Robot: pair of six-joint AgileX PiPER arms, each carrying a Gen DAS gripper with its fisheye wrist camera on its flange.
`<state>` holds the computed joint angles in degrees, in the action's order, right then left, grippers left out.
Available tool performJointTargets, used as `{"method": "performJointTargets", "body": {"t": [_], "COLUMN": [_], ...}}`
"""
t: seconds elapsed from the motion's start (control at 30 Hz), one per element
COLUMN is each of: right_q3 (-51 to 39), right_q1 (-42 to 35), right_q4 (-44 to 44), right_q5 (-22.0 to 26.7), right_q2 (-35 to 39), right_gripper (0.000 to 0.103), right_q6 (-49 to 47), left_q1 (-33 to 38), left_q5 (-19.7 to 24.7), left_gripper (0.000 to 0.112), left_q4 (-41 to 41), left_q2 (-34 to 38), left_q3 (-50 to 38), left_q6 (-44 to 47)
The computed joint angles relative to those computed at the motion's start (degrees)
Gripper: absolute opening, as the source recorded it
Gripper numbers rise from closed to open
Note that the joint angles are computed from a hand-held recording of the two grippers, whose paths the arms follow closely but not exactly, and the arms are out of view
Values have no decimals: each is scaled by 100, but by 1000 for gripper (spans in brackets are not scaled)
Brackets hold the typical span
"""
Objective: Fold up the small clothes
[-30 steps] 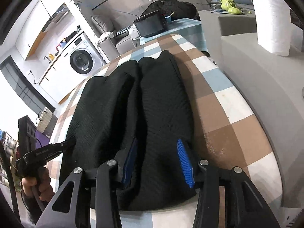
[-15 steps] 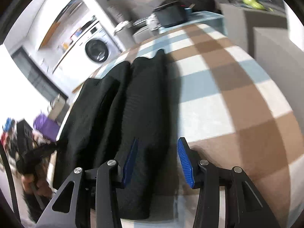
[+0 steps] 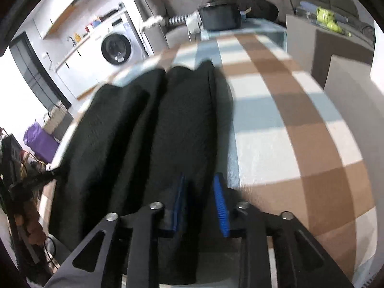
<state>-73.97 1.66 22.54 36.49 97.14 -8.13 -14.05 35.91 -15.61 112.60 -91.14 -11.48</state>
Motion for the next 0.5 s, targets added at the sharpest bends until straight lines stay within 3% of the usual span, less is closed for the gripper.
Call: {"method": "performJointTargets", "body": {"t": [0.1,0.13,0.23,0.4,0.5], "right_q3": [-272,-400,-900,-1828,-2206], "right_q1": [-143,-142,-46,18,94], "right_q4": [1230,1461,1730,2372,2350], "right_q5": [332,491,850,1564,1639], "right_q2": [169,281,769,1684,1884], "right_gripper": [41,41,41,41,49], "right_q6": [-950,-1096,-1216,-1167,-1004], "left_q1": [26,42,85,171,204], "left_q5": [2,-9,-108,-342,-375], "left_gripper": [16,23,60,63,63], "left_q4": [95,115,137,88,98], "left_q2": [-151,-215,-429,-839,-949], "left_q3": [97,152,394,877,1010], "left_q6": [-17,-25,-87,-27,-61]}}
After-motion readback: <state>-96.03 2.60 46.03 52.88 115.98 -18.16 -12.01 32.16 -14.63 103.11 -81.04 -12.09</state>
